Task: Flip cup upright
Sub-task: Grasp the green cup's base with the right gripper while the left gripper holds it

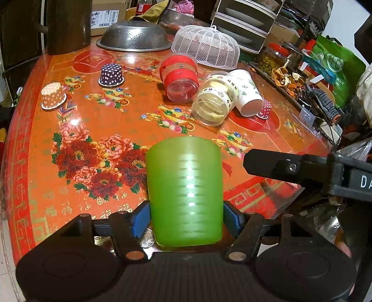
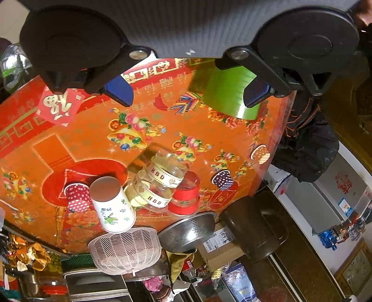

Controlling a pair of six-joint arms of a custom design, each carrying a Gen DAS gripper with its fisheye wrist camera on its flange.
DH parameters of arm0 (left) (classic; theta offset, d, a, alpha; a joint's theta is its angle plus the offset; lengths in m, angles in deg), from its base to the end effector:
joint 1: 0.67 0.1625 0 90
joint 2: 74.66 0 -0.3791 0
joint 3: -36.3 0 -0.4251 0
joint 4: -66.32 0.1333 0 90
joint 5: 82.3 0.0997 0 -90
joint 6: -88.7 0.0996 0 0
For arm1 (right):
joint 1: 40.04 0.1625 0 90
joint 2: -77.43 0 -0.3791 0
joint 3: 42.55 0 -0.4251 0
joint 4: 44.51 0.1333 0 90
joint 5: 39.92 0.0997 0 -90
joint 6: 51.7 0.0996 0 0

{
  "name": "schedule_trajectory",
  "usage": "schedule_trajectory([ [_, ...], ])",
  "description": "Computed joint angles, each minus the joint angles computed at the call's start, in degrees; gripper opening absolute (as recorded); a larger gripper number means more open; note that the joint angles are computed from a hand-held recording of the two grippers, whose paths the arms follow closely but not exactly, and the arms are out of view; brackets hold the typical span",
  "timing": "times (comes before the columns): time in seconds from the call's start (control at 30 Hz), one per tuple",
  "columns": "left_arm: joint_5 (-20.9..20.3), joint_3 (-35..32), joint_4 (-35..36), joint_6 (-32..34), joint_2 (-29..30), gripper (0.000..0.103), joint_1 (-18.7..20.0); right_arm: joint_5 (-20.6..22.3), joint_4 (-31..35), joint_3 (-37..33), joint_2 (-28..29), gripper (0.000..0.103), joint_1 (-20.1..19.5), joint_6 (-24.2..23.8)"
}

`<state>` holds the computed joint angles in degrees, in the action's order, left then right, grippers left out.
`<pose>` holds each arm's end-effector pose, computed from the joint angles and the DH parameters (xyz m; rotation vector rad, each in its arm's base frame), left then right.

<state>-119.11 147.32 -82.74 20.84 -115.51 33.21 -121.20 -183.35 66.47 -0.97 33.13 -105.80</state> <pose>-0.3107 -0.4652 -0.0672 -0.1281 2.3789 -0.9431 -0.0223 -0.5862 0.2550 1.0048 -2.8635 0.5305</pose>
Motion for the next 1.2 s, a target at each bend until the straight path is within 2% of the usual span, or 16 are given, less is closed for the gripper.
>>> schedule_trajectory([
  [0.13,-0.15,0.14,-1.00,1.21,0.25,0.080,0.00,-0.28,1.01,-0.10,0.31,0.102,0.33,0.44],
  [0.2,-0.25,0.01,-0.78,1.85,0.40,0.081,0.00,-0.54,1.51,-0.10,0.46,0.102,0.53,0.50],
  [0.57,0.84,4.82,-2.47,2.92,-2.29,0.081,-2.27,-1.08,3.22,0.20,1.12,0.102,2.48,1.55],
  [0.63,0.67,6.53,-5.55,5.10,-2.89,0.082,-2.25,-1.65,3.20,0.54,1.43,0.102,3.20,1.13],
  [0.93,-0.45,9.95,-14.48,9.66,-4.03,0.082,-1.80,-8.94,-0.03,2.06,3.11,0.102,9.18,-3.27],
  [1.2,-2.57,11.34,-22.35,12.74,-2.97,0.082,-0.93,-17.89,-0.75,1.12,7.01,0.097,13.05,-1.38],
])
